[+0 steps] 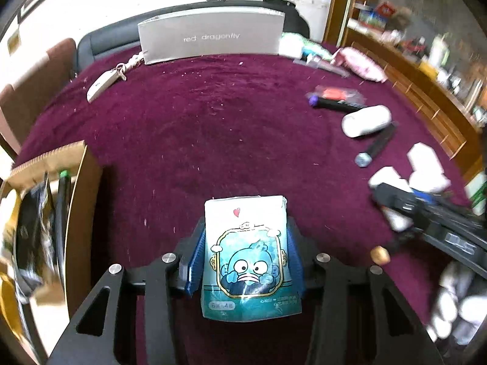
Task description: Organize objects
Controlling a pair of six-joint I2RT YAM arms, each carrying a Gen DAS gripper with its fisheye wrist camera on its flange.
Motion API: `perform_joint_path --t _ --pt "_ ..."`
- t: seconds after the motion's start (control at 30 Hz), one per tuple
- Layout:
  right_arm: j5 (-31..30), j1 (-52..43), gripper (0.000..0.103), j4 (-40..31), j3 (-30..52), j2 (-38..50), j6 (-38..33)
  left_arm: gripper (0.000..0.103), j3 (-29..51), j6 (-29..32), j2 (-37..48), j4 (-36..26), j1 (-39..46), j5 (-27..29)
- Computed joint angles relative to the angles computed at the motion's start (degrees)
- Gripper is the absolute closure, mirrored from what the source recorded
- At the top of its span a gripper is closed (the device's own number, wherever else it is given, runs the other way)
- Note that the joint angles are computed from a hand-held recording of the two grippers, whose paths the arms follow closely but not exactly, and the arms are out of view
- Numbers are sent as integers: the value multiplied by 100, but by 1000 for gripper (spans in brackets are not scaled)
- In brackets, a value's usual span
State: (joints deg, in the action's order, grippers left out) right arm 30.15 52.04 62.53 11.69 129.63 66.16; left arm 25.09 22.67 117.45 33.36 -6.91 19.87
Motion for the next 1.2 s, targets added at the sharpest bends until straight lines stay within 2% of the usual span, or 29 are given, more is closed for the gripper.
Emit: perform_joint_path --t 0.07,0.17,0.27,0.4,0.6,0.73,0.87,1.0,1.2 --pt "50 37 70 -230 59 -83 17 62 -211 128 -143 82 300 305" --pt "76 53 70 -615 159 -231 24 62 -356 438 -484 -420 919 951" --pt "166 161 71 -1833 471 -686 91 62 -475 886 -895 -987 1465 1414" --pt "160 374 71 -2284 566 -975 266 62 -414 1657 -1353 -2017 2349 2040" --pt "402 1002 71 -3023 769 -1707 528 62 211 2791 -1380 -3618 3594 2625" --pt "402 1272 71 -3287 1094 -2003 402 62 718 3227 -1064 -4172 4310 2739" --pt "186 1400 71 -3311 1586 -1986 151 62 1145 3245 -623 -4142 4718 2596" --pt "-406 1311 70 -3018 2204 -1580 -130 62 1475 3122 -140 -3858 4861 2276" --pt "-1264 1165 70 -3233 3661 -659 -466 62 1882 3246 453 -3914 4876 1931"
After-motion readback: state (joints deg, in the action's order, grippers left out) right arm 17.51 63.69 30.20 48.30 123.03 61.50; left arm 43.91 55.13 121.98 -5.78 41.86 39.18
